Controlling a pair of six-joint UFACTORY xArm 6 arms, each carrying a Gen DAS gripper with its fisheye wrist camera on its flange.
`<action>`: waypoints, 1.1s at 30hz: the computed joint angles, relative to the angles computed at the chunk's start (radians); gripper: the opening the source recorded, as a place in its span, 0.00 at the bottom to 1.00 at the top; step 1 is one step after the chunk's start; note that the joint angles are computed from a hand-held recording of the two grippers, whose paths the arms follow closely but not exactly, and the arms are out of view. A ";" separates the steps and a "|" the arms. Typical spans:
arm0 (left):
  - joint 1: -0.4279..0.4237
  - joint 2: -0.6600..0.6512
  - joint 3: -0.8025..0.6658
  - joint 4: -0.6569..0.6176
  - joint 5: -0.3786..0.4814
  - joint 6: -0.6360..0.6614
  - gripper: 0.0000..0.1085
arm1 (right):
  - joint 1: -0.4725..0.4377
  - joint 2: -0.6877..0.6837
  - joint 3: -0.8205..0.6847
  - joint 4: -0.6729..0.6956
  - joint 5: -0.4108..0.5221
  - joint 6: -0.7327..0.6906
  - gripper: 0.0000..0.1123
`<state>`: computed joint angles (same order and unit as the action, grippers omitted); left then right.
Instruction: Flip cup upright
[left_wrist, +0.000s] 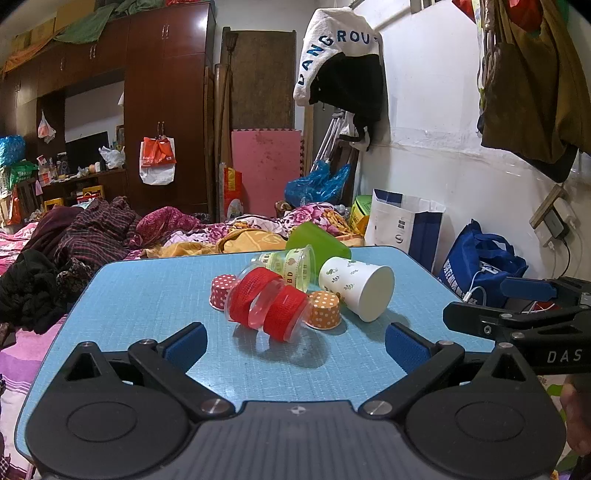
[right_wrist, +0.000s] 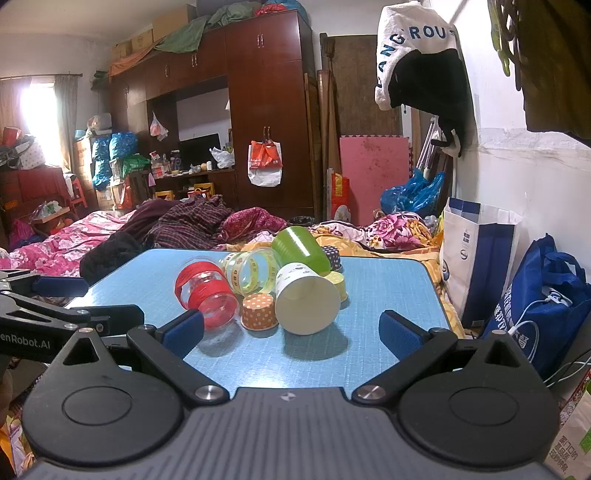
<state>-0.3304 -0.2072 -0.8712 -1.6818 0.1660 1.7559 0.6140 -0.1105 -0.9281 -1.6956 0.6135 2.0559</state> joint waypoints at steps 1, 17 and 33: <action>0.000 0.000 0.000 0.000 0.001 0.000 0.95 | 0.000 0.000 0.000 0.000 0.000 0.000 0.91; 0.006 -0.006 0.006 0.019 0.015 -0.021 0.95 | 0.001 0.000 0.001 -0.001 -0.001 0.000 0.91; 0.010 -0.010 0.010 0.023 0.022 -0.022 0.95 | 0.001 0.000 0.000 -0.001 -0.002 0.001 0.91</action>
